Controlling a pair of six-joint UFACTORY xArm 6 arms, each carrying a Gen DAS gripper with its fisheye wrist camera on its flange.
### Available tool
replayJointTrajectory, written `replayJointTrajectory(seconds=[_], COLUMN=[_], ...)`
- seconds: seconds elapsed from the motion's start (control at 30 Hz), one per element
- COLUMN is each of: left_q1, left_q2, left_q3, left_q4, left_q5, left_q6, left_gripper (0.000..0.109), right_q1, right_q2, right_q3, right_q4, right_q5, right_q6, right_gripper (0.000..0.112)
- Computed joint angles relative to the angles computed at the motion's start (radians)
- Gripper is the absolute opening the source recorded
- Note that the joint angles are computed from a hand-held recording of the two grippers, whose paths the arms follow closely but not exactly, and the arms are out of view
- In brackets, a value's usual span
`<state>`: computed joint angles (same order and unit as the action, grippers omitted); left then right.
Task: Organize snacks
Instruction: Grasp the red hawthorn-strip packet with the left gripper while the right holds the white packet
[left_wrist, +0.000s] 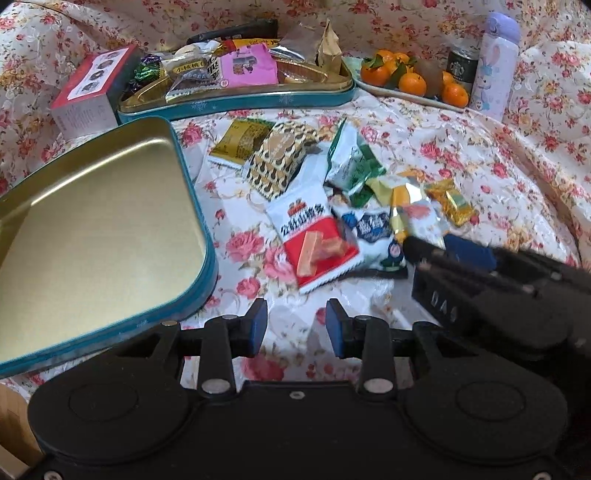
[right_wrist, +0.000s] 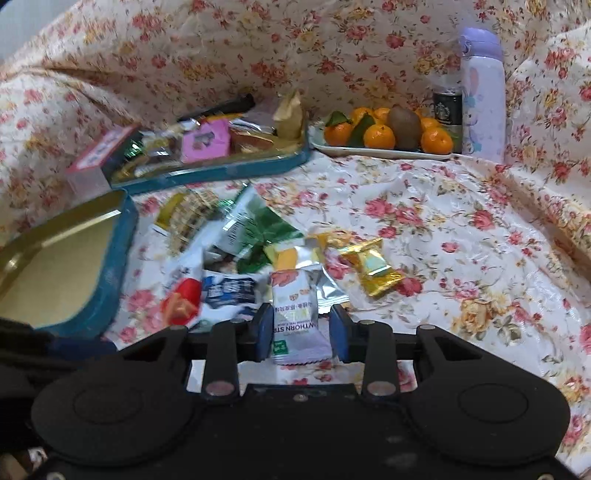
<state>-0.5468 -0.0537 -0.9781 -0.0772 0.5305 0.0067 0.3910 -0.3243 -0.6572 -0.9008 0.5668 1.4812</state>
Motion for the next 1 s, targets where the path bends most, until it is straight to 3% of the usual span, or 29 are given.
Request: replayJointTrajectory(seconds=[0.07,0.57,1.0], left_q1=[0.000,-0.001,-0.013], left_q2=[0.012,0.151,0.197], left_q3=[-0.021,-0.184,-0.200], left_q4=[-0.029,-0.059,0.107], left_q5=[0.006,0.032,0.006], left_q6=[0.020,0.022,-0.108], left_gripper=[0.044,0.044,0.050], right_q1=[0.004,0.007,0.020], right_q2=[0.004,-0.039,-0.034], right_q3=[-0.001,0.038,0.043], right_q4=[-0.002,-0.024,-0.094], right_q5=[0.023,0.028,0.039], right_q6=[-0.003,0.039,0.112], right_gripper=[0.026,0.026,0.027])
